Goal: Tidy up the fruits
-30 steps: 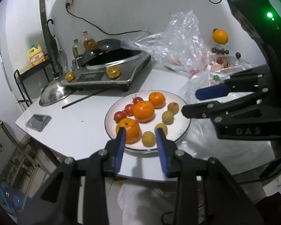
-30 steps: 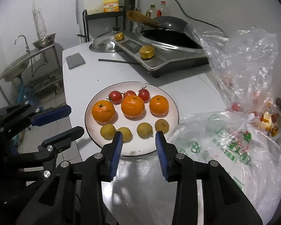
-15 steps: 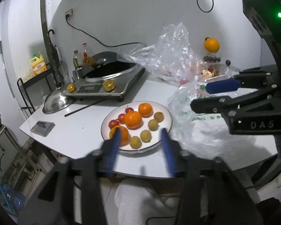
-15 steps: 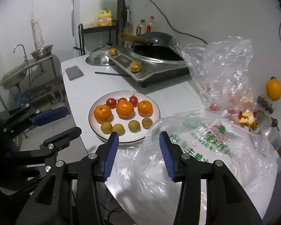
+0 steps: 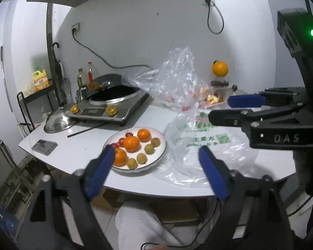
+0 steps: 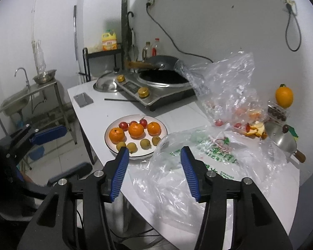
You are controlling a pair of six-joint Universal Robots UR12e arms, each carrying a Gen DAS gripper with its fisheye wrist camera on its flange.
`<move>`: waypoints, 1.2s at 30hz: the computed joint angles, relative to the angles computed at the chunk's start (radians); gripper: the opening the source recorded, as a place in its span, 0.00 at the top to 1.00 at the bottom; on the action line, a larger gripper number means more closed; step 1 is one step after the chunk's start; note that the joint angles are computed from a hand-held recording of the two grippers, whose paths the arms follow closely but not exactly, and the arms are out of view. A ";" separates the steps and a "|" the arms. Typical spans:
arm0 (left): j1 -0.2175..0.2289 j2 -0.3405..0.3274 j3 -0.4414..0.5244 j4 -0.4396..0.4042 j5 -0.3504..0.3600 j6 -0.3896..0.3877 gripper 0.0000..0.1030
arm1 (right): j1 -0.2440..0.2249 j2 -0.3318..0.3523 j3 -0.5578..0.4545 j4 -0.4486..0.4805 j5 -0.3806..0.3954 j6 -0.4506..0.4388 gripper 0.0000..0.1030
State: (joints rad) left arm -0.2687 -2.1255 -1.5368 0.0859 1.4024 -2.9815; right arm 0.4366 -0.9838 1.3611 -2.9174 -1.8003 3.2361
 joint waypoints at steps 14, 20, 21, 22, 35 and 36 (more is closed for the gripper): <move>-0.012 0.082 -0.073 0.163 0.032 0.006 0.05 | 0.034 -0.082 0.119 -0.202 -0.096 0.001 0.42; -0.005 0.115 -0.093 0.181 -0.001 -0.023 0.05 | 0.044 -0.102 0.142 -0.273 -0.123 -0.021 0.34; -0.006 0.118 -0.093 0.191 0.005 -0.025 0.05 | 0.045 -0.105 0.144 -0.287 -0.125 -0.022 0.34; -0.007 0.120 -0.093 0.199 0.012 -0.025 0.05 | 0.045 -0.107 0.145 -0.296 -0.126 -0.022 0.34; -0.008 0.126 -0.052 0.256 0.020 -0.030 0.03 | 0.052 -0.130 0.143 -0.397 -0.185 -0.072 0.34; -0.008 0.126 -0.048 0.255 0.022 -0.026 0.03 | 0.053 -0.131 0.143 -0.402 -0.190 -0.076 0.34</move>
State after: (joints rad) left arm -0.2772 -1.9994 -1.5851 0.3413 1.4242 -3.0077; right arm 0.4892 -1.1152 1.5037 -3.3191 -1.9899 3.1605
